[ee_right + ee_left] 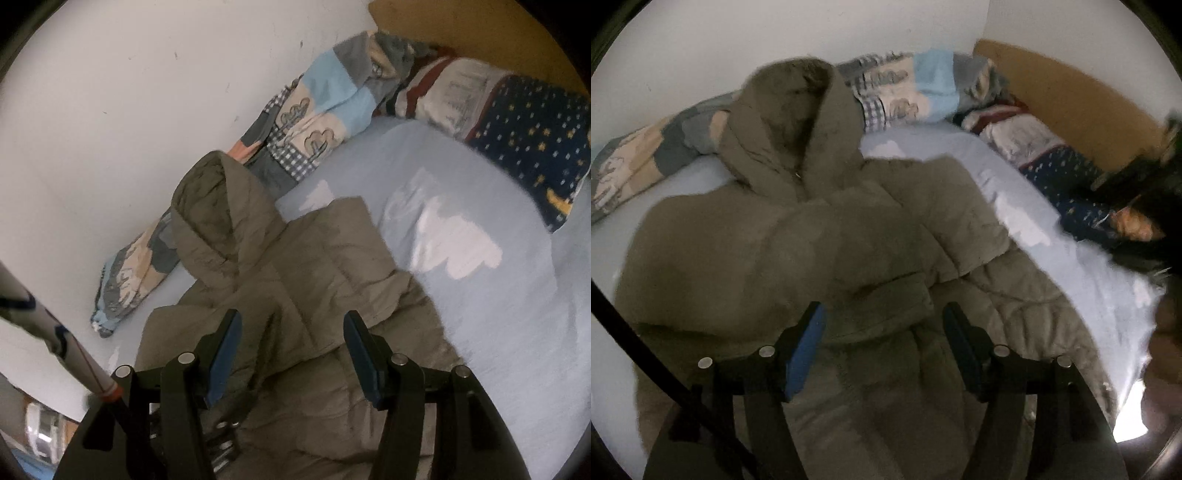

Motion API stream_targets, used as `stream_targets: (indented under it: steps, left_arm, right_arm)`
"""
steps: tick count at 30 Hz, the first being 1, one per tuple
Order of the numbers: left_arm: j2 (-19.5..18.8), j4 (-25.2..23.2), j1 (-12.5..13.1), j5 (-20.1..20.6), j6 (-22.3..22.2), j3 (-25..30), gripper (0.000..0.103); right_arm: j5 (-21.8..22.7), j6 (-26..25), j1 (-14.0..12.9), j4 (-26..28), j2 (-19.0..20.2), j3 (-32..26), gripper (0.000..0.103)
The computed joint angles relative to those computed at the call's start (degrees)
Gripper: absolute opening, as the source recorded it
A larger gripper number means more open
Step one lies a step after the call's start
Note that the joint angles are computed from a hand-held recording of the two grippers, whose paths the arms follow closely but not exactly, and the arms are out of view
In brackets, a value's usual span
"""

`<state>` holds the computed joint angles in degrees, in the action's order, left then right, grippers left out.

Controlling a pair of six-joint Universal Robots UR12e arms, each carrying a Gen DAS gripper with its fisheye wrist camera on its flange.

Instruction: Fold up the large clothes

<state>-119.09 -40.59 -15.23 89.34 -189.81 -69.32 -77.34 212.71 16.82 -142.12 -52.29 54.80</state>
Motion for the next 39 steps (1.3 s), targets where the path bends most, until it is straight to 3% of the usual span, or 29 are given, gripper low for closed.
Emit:
stream_targets:
  steps: [4, 6, 9, 15, 18, 19, 20, 23, 26, 30, 33, 39]
  left_arm:
    - [4.67, 2.11, 2.11, 5.04, -5.14, -4.81, 0.073]
    - [6.85, 3.24, 3.29, 10.32, -8.76, -7.82, 0.076]
    - [8.36, 6.27, 5.37, 14.59, -12.63, -11.51, 0.077]
    - [7.31, 7.13, 10.02, 14.58, -22.45, -12.75, 0.077]
    - [7.28, 8.09, 11.44, 12.89, -25.32, -13.12, 0.077]
    - [7.16, 8.33, 11.54, 13.04, -25.35, -12.99, 0.077]
    - [7.01, 8.63, 11.58, 13.12, -25.2, -12.93, 0.077]
    - [6.21, 8.01, 11.69, 12.78, -24.63, -12.0, 0.077]
    - [5.05, 5.54, 11.27, 12.65, -23.43, -10.36, 0.077]
    - [2.24, -1.54, 9.54, 14.04, -17.24, -6.2, 0.077]
    - [0.38, -5.97, 7.89, 19.01, -13.34, -3.74, 0.077]
    - [0.89, -5.34, 8.07, 19.29, -14.91, -4.16, 0.077]
  right_arm:
    - [6.54, 3.52, -0.48, 0.87, 1.29, -0.71, 0.065]
    - [9.26, 4.9, -0.38, 2.16, 2.2, -1.28, 0.066]
    - [12.94, 5.21, 0.01, 6.11, 4.17, -3.44, 0.066]
    - [12.38, 6.32, 1.35, 9.04, 7.25, -6.43, 0.066]
    - [13.66, 5.68, 1.92, 9.07, 8.75, -8.04, 0.065]
    - [13.18, 5.2, 2.12, 9.19, 9.04, -8.46, 0.049]
    - [12.45, 4.62, 2.34, 9.23, 9.28, -8.78, 0.024]
    - [7.68, 2.6, 2.88, 9.89, 8.9, -9.17, 0.021]
    - [-2.09, -1.9, 3.75, 12.43, 8.75, -11.42, 0.02]
    - [-14.2, -4.94, 4.63, 17.53, 9.39, -14.55, 0.02]
    - [-14.48, -4.44, 4.24, 21.25, 10.3, -16.02, 0.021]
    - [-11.11, -1.46, 3.17, 22.2, 9.74, -14.73, 0.031]
